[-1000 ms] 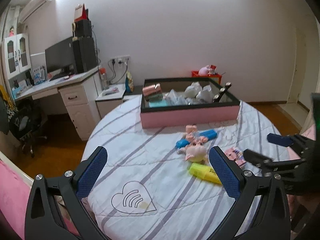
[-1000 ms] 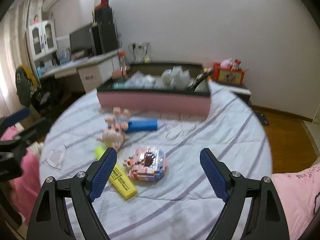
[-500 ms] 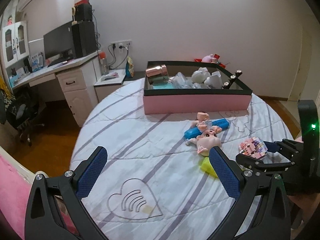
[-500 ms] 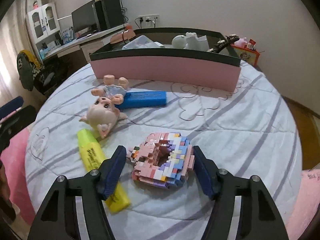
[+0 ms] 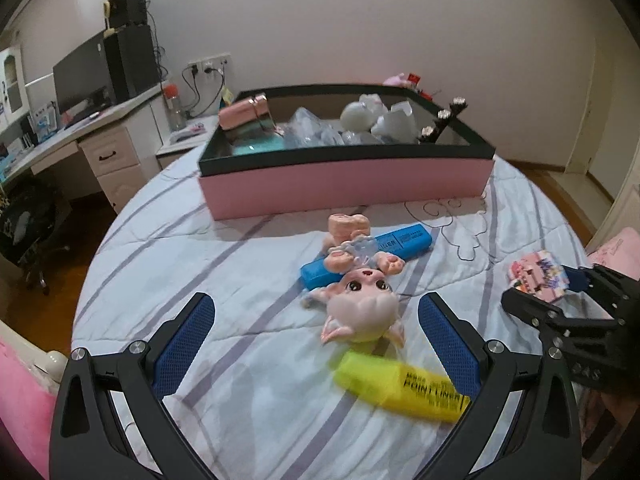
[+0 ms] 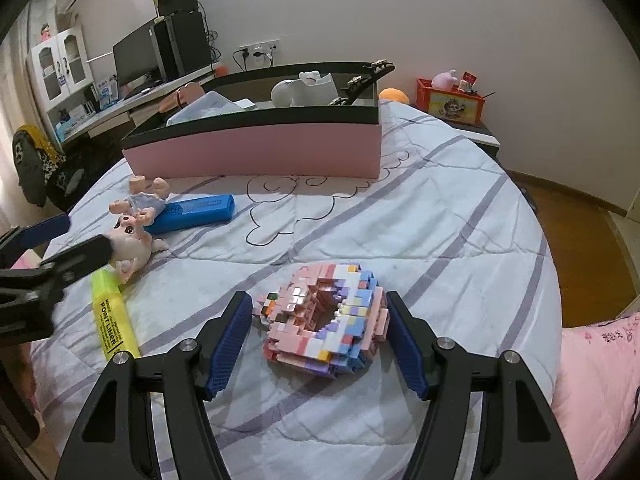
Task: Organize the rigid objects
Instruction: 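Move the left tool to the pig doll while the right tool approaches the pixel-block donut, then grasp the pig doll with the left tool while the right tool grasps the pixel-block donut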
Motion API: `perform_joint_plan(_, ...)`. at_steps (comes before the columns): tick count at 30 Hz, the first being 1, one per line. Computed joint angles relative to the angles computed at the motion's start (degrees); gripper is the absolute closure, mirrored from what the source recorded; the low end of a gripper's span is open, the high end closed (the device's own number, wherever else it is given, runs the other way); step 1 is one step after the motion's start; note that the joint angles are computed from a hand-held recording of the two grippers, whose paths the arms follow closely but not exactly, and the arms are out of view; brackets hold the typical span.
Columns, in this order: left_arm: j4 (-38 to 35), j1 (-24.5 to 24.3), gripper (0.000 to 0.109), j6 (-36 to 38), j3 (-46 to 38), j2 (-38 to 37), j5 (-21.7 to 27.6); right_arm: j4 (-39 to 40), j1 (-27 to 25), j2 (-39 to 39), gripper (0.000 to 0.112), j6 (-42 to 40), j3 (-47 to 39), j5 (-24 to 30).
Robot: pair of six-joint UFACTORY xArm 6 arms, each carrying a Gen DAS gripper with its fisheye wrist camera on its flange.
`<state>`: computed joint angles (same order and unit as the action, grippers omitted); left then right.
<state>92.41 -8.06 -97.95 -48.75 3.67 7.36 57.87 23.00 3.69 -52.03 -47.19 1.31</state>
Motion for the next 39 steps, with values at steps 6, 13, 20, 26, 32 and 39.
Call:
perform_joint_plan(6, -12.3, -1.9, 0.006, 12.6, -2.8, 3.9, 4.9, 6.4, -0.6, 0.0, 0.045, -6.0, -1.0, 1.9)
perform_joint_plan(13, -25.5, -1.2, 0.029, 26.2, -4.5, 7.9, 1.6, 7.6, -0.6, 0.2, 0.045, -7.4, -1.3, 2.0)
perform_joint_plan(20, -20.3, -1.3, 0.049, 21.9, -3.9, 6.7, 0.2, 11.3, -0.4, 0.2, 0.045, -11.1, -1.6, 1.9)
perform_joint_plan(26, -12.9, 1.5, 0.05, 14.1, -0.5, 2.7, -3.1, 11.7, -0.1, -0.1, 0.046, -11.6, -1.4, 1.6)
perform_joint_plan(32, -5.4, 4.3, 0.051, 7.3, 2.4, -1.4, -5.3, 11.1, 0.8, -1.1, 0.046, -10.9, -1.3, 0.9)
perform_joint_plan(39, 3.9, 5.9, 0.052, -0.9, 2.9, -3.9, -7.7, 9.7, 2.8, -2.9, 0.046, -10.3, -1.0, -1.1)
